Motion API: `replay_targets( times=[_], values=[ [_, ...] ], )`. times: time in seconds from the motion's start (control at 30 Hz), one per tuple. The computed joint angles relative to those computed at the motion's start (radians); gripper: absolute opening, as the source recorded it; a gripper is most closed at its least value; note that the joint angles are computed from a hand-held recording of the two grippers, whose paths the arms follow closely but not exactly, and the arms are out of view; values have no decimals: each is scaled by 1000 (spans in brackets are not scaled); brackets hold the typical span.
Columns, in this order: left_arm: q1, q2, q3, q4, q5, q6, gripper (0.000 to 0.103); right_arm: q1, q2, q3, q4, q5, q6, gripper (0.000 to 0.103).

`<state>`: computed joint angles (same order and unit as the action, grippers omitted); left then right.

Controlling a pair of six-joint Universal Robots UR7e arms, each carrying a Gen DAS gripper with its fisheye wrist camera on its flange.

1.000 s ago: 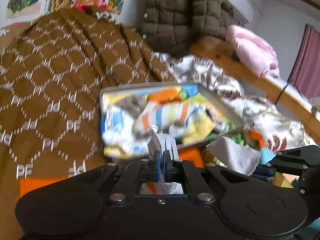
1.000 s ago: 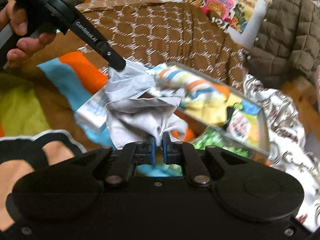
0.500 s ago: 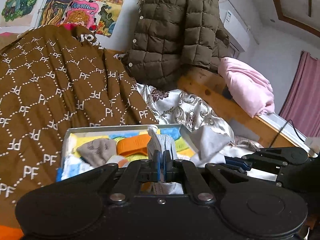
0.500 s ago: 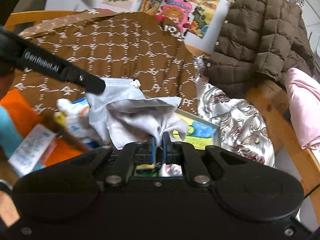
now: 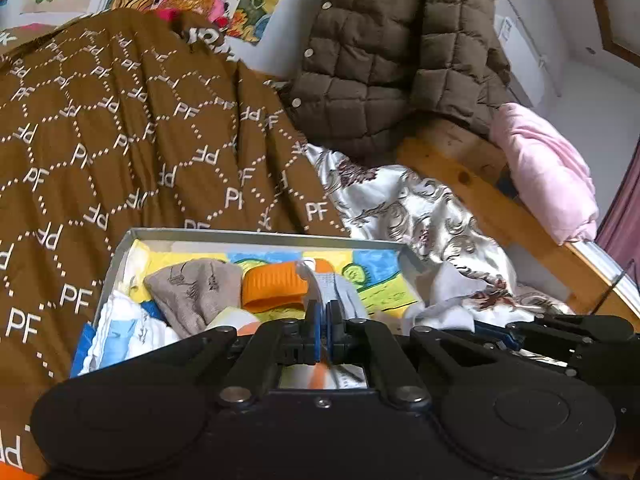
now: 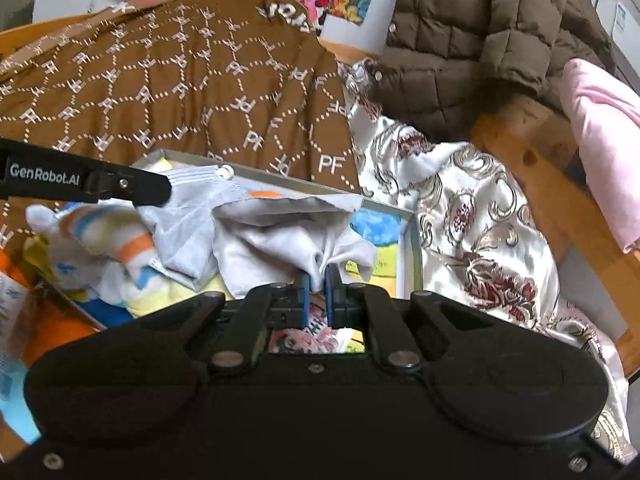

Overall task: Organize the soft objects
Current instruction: 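Lift and carry the grey cloth in both grippers over the tray, then open both grippers to release the grey cloth into the tray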

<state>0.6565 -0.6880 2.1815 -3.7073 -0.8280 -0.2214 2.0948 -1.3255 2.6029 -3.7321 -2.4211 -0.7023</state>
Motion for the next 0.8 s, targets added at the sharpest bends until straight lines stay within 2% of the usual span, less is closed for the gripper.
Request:
replay_targets(
  times=[0.17, 0.23, 0.3, 0.37, 0.47, 0.63, 0.73, 0.8],
  values=[
    [9, 12, -5, 9, 21, 3, 2, -7, 35, 28, -46, -11, 22, 3],
    [8, 16, -6, 16, 32, 2, 5, -12, 50, 30, -59, -12, 26, 3],
    [6, 16, -3, 23, 40, -1, 12, -17, 50, 30, -54, -13, 40, 4],
    [1, 13, 1, 28, 51, -6, 17, -29, 52, 31, -62, -6, 44, 16],
    [-8, 7, 7, 43, 73, -16, 20, -42, 55, 30, -84, 5, 25, 26],
    [-29, -7, 17, 72, 110, -26, 30, -15, 29, 33, -58, -10, 47, 33],
    [-47, -10, 29, 65, 135, -24, 41, 14, 11, 36, -53, -19, 52, 42],
    [-67, -2, 42, 28, 164, -3, 54, 36, -12, 38, -29, -26, 71, 48]
  ],
)
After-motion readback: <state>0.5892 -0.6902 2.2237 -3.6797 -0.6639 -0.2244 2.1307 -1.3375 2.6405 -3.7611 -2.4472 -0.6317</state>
